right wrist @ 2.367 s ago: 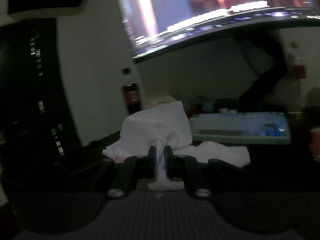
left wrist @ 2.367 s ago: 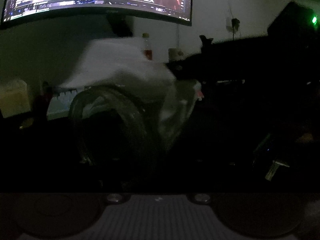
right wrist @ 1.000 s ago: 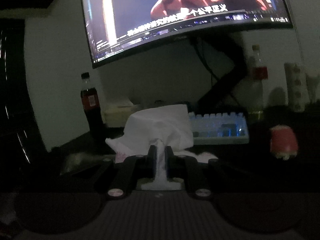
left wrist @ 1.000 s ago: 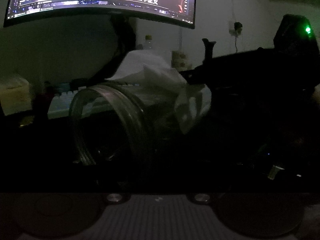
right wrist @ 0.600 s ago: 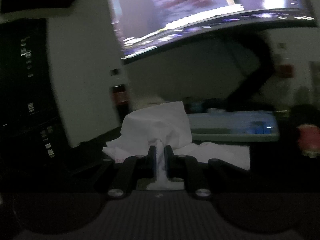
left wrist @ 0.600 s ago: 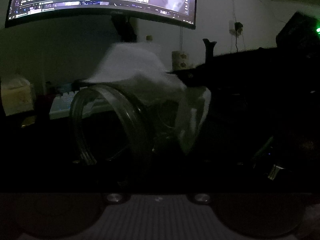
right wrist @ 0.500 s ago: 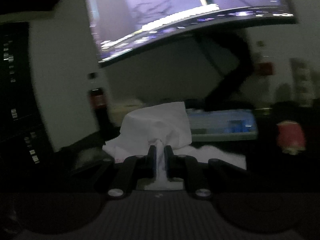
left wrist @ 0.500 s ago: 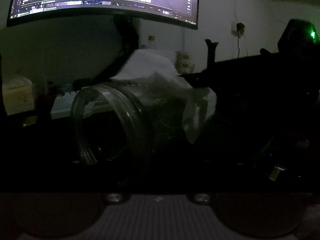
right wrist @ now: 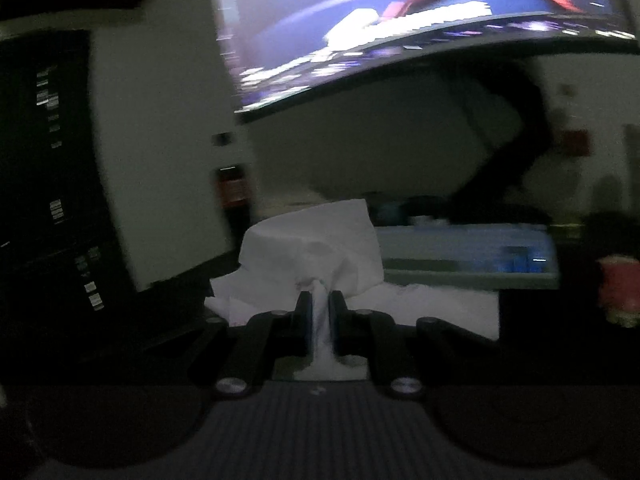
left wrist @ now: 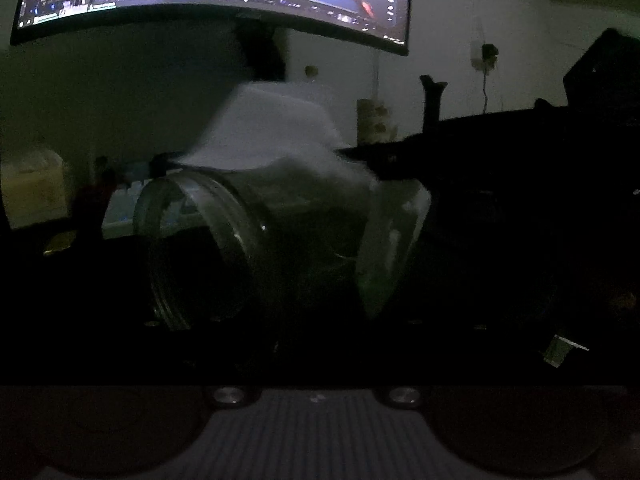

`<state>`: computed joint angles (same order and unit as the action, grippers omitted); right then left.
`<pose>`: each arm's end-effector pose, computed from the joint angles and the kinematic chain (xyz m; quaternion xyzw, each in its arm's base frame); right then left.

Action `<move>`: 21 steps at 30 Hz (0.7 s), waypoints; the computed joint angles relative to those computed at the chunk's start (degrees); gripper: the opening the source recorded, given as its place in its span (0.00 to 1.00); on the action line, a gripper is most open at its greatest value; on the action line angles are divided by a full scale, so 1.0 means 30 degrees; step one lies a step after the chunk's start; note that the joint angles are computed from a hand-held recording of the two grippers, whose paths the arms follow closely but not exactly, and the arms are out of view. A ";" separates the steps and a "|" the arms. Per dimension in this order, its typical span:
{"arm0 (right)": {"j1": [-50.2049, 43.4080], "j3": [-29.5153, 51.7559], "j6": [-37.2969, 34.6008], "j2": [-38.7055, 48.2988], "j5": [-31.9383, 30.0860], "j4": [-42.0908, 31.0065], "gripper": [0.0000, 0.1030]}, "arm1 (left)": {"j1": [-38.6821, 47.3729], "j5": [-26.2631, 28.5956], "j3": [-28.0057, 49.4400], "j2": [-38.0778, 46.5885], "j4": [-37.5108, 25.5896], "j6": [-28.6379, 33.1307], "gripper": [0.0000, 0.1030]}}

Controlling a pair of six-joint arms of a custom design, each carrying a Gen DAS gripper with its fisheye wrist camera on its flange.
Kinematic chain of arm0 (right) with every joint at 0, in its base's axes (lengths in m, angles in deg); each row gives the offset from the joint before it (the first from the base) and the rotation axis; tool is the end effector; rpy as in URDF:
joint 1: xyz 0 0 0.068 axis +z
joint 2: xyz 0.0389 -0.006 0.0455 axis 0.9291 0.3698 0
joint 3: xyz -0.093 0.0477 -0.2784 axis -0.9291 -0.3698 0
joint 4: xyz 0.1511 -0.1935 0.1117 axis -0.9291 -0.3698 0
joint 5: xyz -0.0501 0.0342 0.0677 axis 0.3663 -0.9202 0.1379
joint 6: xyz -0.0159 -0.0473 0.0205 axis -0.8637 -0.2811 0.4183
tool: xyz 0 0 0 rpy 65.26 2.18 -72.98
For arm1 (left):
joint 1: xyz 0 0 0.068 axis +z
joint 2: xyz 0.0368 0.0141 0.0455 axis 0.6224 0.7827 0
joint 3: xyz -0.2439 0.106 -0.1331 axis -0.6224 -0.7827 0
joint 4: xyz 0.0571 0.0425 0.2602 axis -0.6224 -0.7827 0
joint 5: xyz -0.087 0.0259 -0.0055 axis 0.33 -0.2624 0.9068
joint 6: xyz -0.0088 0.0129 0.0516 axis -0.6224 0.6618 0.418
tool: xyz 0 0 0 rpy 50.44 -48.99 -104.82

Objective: Clean container

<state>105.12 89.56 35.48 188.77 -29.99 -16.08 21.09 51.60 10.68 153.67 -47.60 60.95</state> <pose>0.2613 0.1702 0.0953 0.0937 0.7832 0.0786 0.6096 0.3880 -0.1475 0.0701 0.4498 0.7116 -0.3102 0.4417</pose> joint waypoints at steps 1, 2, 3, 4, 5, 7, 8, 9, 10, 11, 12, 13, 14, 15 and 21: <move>-0.0151 0.0091 0.0299 -0.0153 0.0418 -0.0546 0.11 | -0.0035 -0.0048 0.0208 0.0085 -0.0142 -0.0080 0.52; -0.0304 0.0196 0.0609 -0.0309 0.0831 -0.1123 0.11 | -0.0088 -0.0168 0.0361 0.0152 -0.0224 -0.0186 0.52; -0.0400 0.0316 0.0718 -0.0341 0.1020 -0.1412 0.11 | -0.0135 -0.0268 0.0505 0.0217 -0.0301 -0.0284 0.52; -0.0400 0.0465 0.0680 -0.0295 0.1095 -0.1520 0.11 | -0.0157 -0.0228 0.0572 0.0258 -0.0337 -0.0324 0.53; -0.0304 0.0593 0.0554 -0.0259 0.1053 -0.1515 0.11 | -0.0191 -0.0146 0.0652 0.0293 -0.0424 -0.0329 0.54; -0.0201 0.0653 -0.0209 0.0030 -0.0442 -0.0500 0.11 | -0.0172 -0.0141 0.0590 0.0298 -0.0329 -0.0301 0.54; -0.0167 0.0709 -0.0461 0.0198 -0.1259 -0.0100 0.11 | -0.0156 -0.0131 0.0516 0.0301 -0.0216 -0.0260 0.54; -0.0085 0.0776 -0.0693 0.0328 -0.1954 0.0175 0.11 | -0.0110 -0.0068 0.0456 0.0321 -0.0105 -0.0262 0.54; -0.0012 0.0813 -0.0883 0.0418 -0.2374 0.0337 0.11 | -0.0111 -0.0026 0.0477 0.0348 -0.0038 -0.0339 0.54; 0.0054 0.0826 -0.1036 0.0483 -0.2632 0.0447 0.11 | -0.0079 0.0035 0.0439 0.0365 0.0036 -0.0378 0.54; 0.0071 0.0820 -0.1071 0.0494 -0.2693 0.0473 0.11 | -0.0027 0.0128 0.0458 0.0387 0.0019 -0.0395 0.54; -0.0007 0.0756 -0.0879 0.0458 -0.2490 0.0443 0.11 | 0.0023 0.0196 0.0501 0.0408 -0.0021 -0.0427 0.54; -0.0115 0.0615 -0.0533 0.0348 -0.2046 0.0335 0.11 | 0.0071 0.0266 0.0548 0.0432 -0.0062 -0.0464 0.54; -0.0236 0.0450 -0.0155 0.0205 -0.1512 0.0174 0.11 | 0.0111 0.0340 0.0608 0.0465 -0.0106 -0.0531 0.54; -0.0092 0.0722 0.0693 -0.0366 0.0700 -0.1634 0.11 | 0.0032 0.0154 0.0381 0.0468 0.0323 -0.0534 0.54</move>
<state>104.85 91.73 37.56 187.67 -27.90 -20.99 21.19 52.06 11.82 155.07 -46.63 59.35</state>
